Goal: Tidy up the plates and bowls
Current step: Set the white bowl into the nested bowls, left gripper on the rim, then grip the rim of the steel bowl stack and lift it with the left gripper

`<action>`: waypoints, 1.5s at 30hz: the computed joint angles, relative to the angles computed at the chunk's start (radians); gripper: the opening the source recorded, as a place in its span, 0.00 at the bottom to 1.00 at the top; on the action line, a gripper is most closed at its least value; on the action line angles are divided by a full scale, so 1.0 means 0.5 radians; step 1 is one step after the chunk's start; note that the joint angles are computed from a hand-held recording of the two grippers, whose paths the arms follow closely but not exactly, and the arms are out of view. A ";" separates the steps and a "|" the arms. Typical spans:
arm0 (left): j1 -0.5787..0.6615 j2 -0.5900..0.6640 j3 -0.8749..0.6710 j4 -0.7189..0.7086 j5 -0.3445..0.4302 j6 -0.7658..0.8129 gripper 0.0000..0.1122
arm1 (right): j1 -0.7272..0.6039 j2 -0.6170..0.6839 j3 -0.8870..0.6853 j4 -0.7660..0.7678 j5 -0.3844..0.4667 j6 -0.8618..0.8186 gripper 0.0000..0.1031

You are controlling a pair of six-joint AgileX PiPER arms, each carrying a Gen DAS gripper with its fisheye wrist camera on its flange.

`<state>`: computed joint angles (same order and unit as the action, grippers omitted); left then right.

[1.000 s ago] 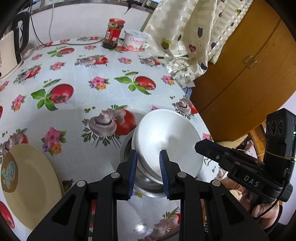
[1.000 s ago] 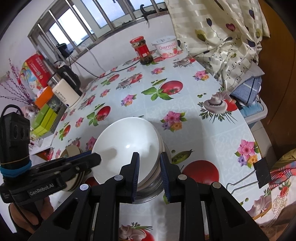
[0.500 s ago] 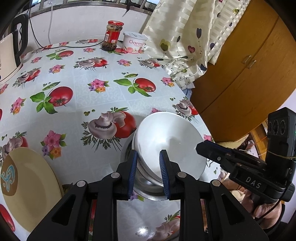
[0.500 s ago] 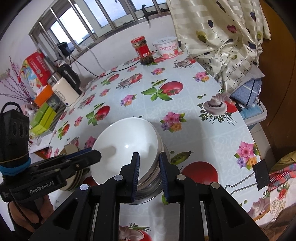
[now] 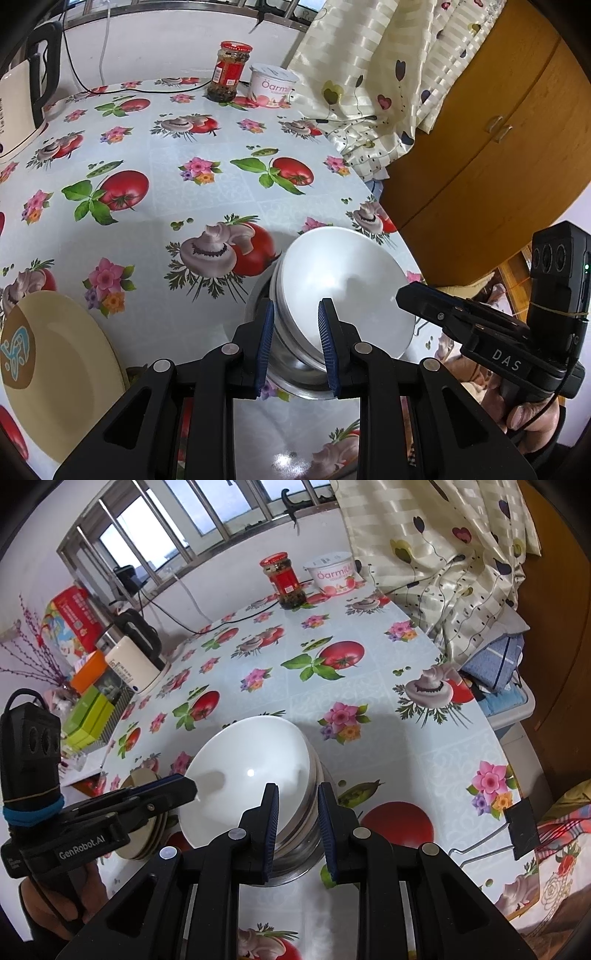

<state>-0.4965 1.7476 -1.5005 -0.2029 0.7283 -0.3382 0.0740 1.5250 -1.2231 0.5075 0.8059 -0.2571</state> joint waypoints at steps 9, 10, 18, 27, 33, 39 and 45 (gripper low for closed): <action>-0.012 0.014 0.004 -0.008 -0.017 0.048 0.23 | 0.003 0.001 0.041 0.005 -0.037 -0.049 0.16; -0.012 0.013 0.006 -0.011 -0.018 0.050 0.23 | 0.004 -0.001 0.044 0.005 -0.040 -0.051 0.16; -0.029 -0.021 0.070 0.027 -0.106 0.039 0.23 | -0.012 -0.003 0.045 0.032 -0.058 -0.096 0.16; -0.053 -0.040 0.113 0.091 -0.161 0.016 0.23 | -0.006 -0.008 0.042 0.018 -0.080 -0.111 0.16; -0.058 -0.044 0.131 0.079 -0.186 0.031 0.23 | -0.002 -0.011 0.048 0.010 -0.086 -0.110 0.16; -0.018 -0.050 0.156 -0.041 -0.198 0.110 0.23 | -0.048 0.005 0.033 0.118 -0.034 -0.197 0.17; 0.043 -0.119 0.257 -0.100 -0.285 0.126 0.23 | -0.073 -0.018 0.046 0.155 -0.060 -0.245 0.18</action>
